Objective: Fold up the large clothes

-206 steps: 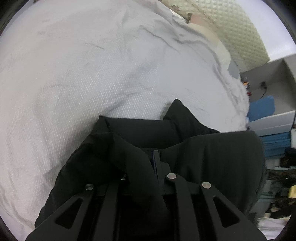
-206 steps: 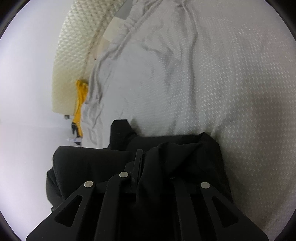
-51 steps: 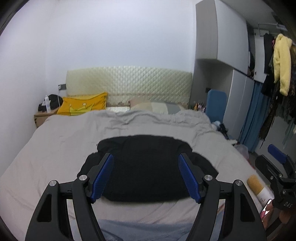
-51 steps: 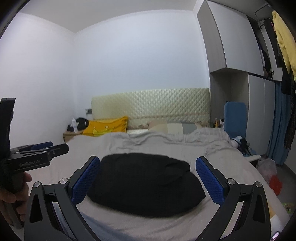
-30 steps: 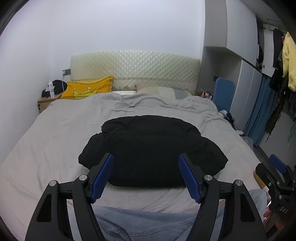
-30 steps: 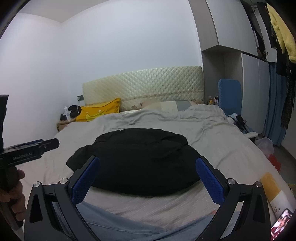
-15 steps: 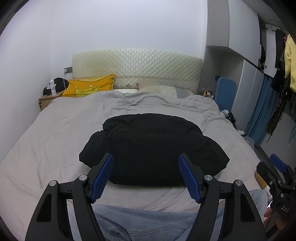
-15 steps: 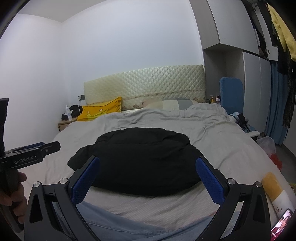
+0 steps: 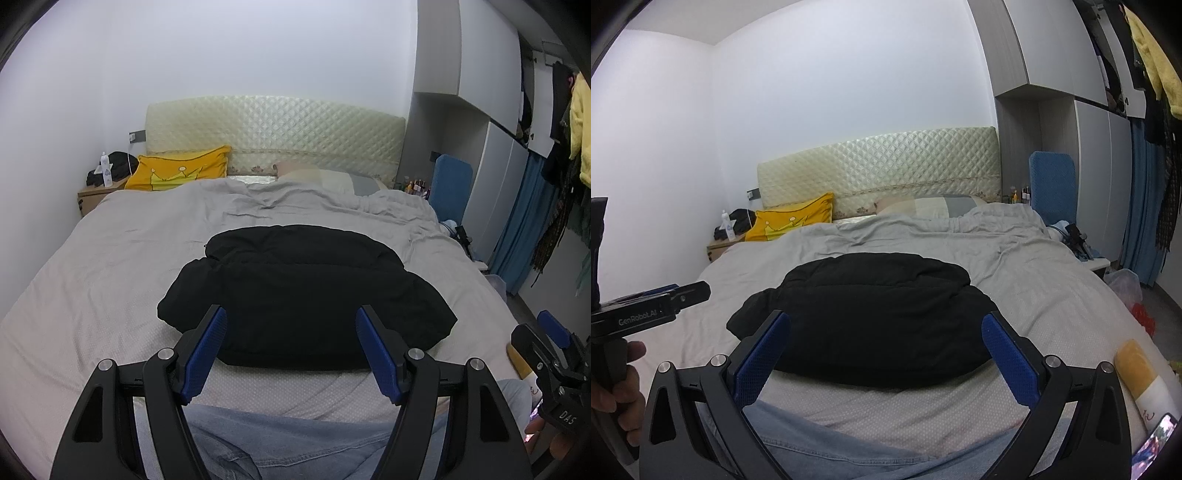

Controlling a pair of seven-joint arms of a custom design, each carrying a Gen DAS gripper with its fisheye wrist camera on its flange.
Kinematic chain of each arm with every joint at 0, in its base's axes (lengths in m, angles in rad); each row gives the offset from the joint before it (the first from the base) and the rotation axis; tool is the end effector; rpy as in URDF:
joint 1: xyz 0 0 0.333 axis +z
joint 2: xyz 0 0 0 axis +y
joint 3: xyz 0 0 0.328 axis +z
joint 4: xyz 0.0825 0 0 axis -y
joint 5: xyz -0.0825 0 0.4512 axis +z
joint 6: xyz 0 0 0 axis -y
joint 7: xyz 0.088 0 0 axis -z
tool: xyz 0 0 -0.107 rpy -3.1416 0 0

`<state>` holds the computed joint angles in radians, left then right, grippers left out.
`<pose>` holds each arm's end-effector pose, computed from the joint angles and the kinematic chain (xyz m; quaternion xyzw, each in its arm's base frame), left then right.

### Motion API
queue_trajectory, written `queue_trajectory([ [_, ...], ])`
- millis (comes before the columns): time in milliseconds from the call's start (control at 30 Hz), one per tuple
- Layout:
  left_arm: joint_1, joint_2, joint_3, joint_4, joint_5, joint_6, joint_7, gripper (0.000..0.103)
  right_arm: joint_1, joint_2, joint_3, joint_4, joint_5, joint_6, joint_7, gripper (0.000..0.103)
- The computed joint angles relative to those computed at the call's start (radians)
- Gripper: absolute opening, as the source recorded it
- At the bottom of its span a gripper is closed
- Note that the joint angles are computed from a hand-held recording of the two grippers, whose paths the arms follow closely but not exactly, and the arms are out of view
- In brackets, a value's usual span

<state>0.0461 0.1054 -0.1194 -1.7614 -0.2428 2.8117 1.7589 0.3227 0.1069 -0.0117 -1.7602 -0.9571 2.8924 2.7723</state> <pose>0.7091 -0.0365 0.6054 -0.6070 0.6474 -0.3695 0.2755 0.6539 0.2612 0.5933 -0.5724 0.6178 -0.3309 0.4257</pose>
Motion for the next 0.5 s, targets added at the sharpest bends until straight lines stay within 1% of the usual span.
queue_trajectory([
  [267, 0.002, 0.000, 0.002, 0.002, 0.002, -0.005, -0.007, 0.073, 0.004, 0.001, 0.002, 0.002, 0.007, -0.008, -0.003, 0.103],
  [500, 0.008, -0.005, -0.006, -0.006, -0.045, 0.002, 0.041, 0.073, 0.005, 0.007, 0.002, 0.007, 0.020, -0.010, -0.017, 0.103],
])
